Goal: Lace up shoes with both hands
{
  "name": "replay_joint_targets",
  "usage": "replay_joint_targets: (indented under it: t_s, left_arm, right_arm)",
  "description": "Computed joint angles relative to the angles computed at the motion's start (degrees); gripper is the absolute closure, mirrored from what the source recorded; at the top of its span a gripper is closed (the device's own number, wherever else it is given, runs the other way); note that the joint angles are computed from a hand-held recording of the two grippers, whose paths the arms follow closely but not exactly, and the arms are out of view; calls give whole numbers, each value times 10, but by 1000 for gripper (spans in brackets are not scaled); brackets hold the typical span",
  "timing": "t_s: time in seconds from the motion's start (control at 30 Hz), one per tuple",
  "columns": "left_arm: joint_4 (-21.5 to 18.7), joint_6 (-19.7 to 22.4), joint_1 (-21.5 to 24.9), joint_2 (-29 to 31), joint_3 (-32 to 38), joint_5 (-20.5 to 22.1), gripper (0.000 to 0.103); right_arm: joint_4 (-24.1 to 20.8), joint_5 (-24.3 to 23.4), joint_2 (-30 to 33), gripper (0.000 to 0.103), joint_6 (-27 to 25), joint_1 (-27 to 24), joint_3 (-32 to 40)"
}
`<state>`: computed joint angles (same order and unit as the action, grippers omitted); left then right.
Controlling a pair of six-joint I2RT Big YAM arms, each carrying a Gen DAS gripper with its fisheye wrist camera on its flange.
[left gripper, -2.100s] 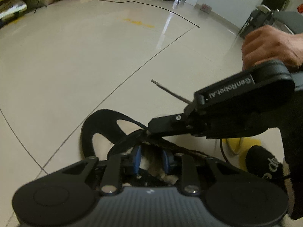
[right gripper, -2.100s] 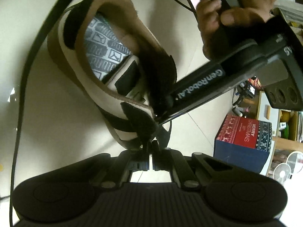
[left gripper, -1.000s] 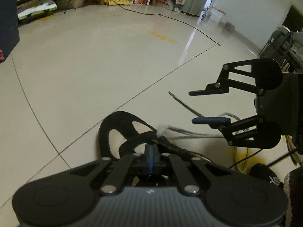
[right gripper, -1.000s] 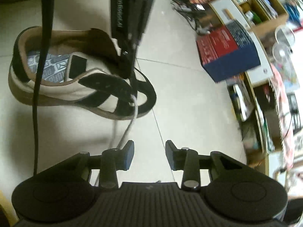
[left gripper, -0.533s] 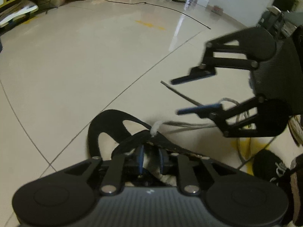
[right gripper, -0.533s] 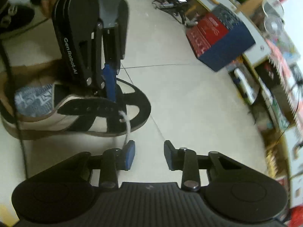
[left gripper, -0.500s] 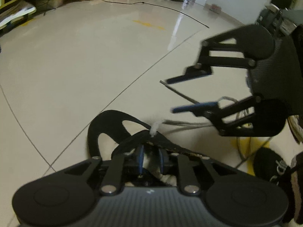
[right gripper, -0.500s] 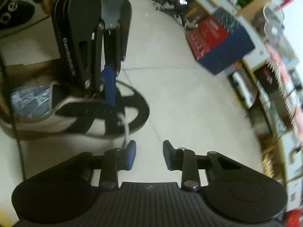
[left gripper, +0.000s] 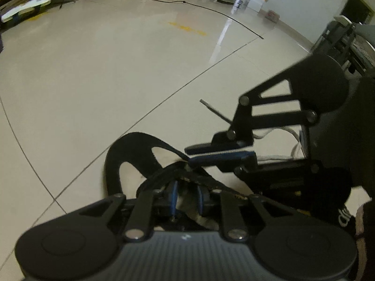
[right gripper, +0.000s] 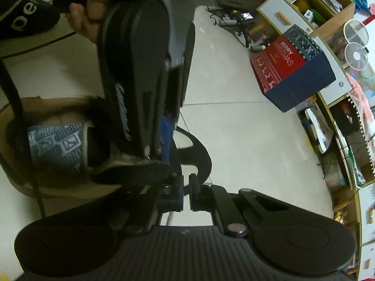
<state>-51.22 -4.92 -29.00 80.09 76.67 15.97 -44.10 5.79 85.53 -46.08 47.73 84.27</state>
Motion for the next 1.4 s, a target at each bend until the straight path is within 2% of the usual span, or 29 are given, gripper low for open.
replay_joint_targets:
  t_s: [0.03,0.07,0.13,0.23,0.27,0.3,0.53,0.63,0.67,0.73,0.87,1.03,1.13,1.3,1.4]
  left_arm:
    - [4,-3,-2,-1,-2,-5,91]
    - [5,-3,-3,-1,-2,-9,99]
    - [7,-8,-6,-1,-2,-16,100]
    - [11,-21,-10,-6,-6,-24,101]
    - [14,-30,-11,-10,-9,-26,101]
    - [17,-39,-12,-14,-12,-28,101]
    - [27,-106,-14,-26,-24,-22,101]
    - [30,-131,-11,-26,-27,-15,101]
    - [30,-135,-11,-26,-27,-19,101]
    - [34,-133,-16,-29,-29,-32,101]
    - [37,-140,-14,-38,-38,-50,102]
    - [21,-181,-1,-33,-28,-21,102]
    - [31,-200,5,-23,-26,0,101]
    - [46,-173,5,-16,-23,9,102]
    - [54,-178,4,-8,-15,7,102]
  right_arm:
    - [3,2,0,98,0,2,-1]
    - [5,5,0,98,1,3,-2]
    - [6,11,2,98,7,3,2]
    - [-12,21,10,90,67,-5,18]
    - [-21,21,13,82,92,-9,25]
    - [-33,18,16,80,121,-14,33]
    - [-121,-28,29,79,332,-54,76]
    - [-148,-78,32,76,449,-77,88]
    - [-153,-99,34,71,480,-85,91]
    - [-159,-144,38,69,525,-97,99]
    - [-165,-193,43,65,568,-101,114]
    - [-158,-260,44,64,609,-98,115]
    - [-153,-263,31,64,610,-95,95]
    - [-162,-279,44,63,632,-102,110]
    - [-168,-276,44,63,664,-106,116]
